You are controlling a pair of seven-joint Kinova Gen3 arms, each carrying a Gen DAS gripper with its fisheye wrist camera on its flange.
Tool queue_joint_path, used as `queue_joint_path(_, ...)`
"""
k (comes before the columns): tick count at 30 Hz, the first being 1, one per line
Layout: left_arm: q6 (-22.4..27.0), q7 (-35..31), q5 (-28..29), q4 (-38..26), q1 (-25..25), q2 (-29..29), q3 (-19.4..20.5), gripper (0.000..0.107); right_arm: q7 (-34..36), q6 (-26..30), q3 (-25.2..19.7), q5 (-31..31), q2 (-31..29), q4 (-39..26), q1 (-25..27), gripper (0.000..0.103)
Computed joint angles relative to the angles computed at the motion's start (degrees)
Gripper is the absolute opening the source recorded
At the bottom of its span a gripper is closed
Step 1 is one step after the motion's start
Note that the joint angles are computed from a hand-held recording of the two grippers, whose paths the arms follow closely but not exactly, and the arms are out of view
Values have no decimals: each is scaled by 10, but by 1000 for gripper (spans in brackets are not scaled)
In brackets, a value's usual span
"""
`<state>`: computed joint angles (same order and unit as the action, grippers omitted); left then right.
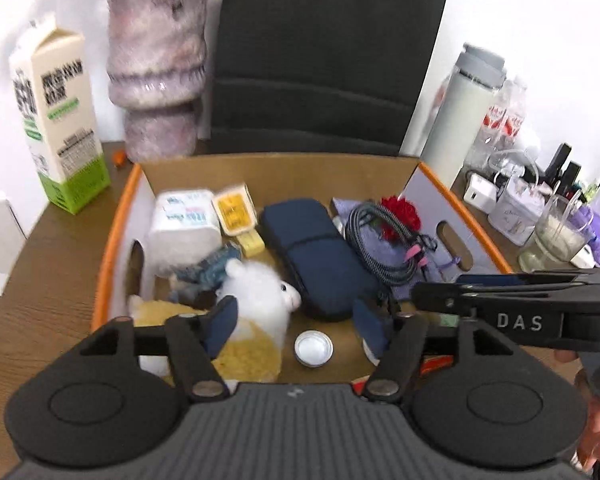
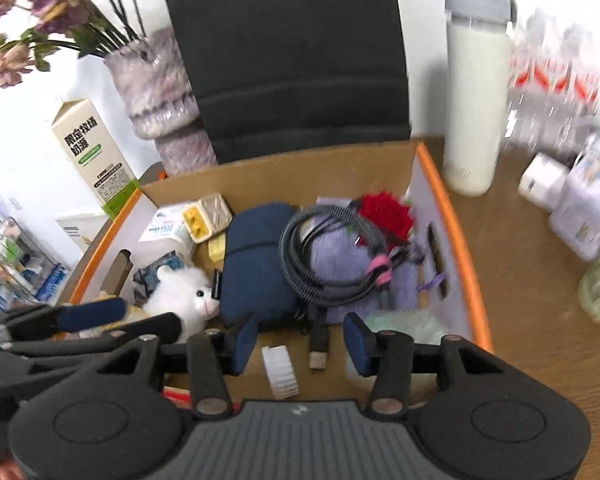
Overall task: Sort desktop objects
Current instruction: 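Pull both tools back toward the white earbuds on the table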
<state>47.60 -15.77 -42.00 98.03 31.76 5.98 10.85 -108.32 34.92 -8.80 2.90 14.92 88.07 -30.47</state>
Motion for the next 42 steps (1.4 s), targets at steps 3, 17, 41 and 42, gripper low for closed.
queue_joint_path(3,61,47,-37,-14,21,-4,7,84,-40,-5,10,66,-28,16,-21,51)
queue_joint_path(17,245,250,-164,47,101,-49,115,99,-316,-83,-42,341,-189,191,-17,66)
queue_joint_path(41,333,555,-157,115,397,59,151,96,-482,-126,-286,304,-491,539,140,73)
queue_joint_path(42,332,553,-156,114,400,60,147,96,-474,-132,-284,299,-491,541,142,73)
